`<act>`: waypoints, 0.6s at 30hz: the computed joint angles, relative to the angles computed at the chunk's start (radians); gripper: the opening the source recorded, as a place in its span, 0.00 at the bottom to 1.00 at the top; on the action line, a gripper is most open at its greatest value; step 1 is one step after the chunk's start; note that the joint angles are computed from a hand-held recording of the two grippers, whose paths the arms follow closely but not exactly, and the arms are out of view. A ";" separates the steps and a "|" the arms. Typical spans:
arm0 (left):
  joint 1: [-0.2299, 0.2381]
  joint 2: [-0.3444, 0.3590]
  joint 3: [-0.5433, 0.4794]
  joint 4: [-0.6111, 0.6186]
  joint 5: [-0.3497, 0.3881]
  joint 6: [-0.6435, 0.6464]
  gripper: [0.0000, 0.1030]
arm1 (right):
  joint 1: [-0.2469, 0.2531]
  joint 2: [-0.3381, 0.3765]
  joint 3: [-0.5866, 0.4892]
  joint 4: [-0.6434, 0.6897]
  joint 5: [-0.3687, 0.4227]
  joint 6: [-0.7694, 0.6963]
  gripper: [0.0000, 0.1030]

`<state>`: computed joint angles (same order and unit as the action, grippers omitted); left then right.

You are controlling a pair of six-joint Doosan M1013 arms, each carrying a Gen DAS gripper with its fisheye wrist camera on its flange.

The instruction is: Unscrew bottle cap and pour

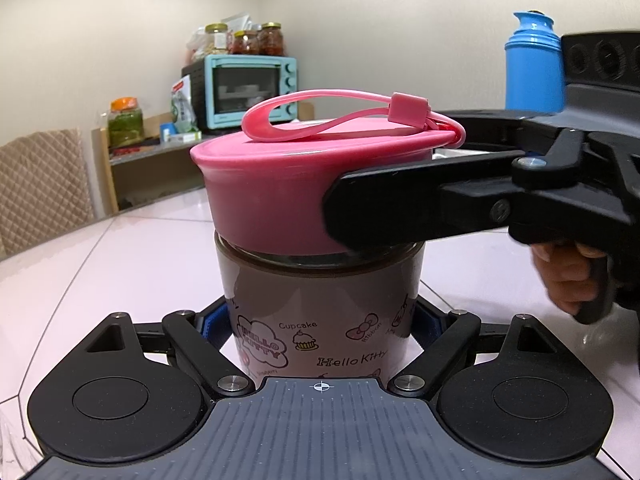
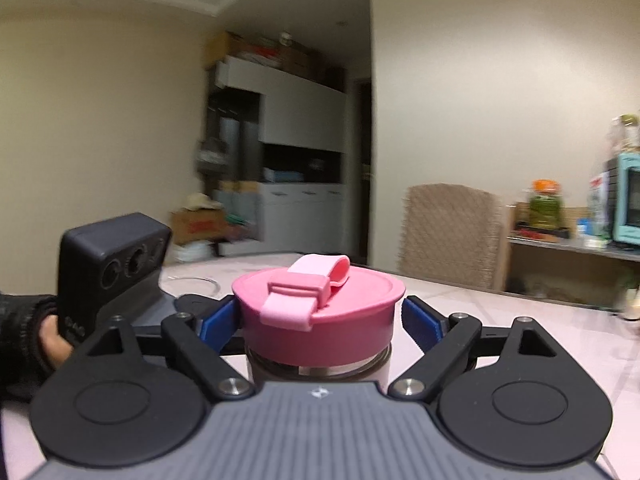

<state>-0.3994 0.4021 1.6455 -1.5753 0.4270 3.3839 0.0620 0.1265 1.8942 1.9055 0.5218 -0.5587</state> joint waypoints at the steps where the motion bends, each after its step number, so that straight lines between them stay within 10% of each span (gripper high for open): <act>1: 0.000 0.000 0.000 0.000 0.000 0.001 0.88 | 0.009 -0.004 0.001 0.012 -0.024 -0.011 0.88; 14: 0.001 0.004 -0.008 0.007 0.002 -0.007 0.88 | 0.141 -0.026 0.024 0.687 -0.296 -0.602 0.86; 18: 0.001 0.006 -0.010 0.009 0.000 -0.008 0.88 | 0.140 -0.013 0.009 0.581 -0.303 -0.492 0.84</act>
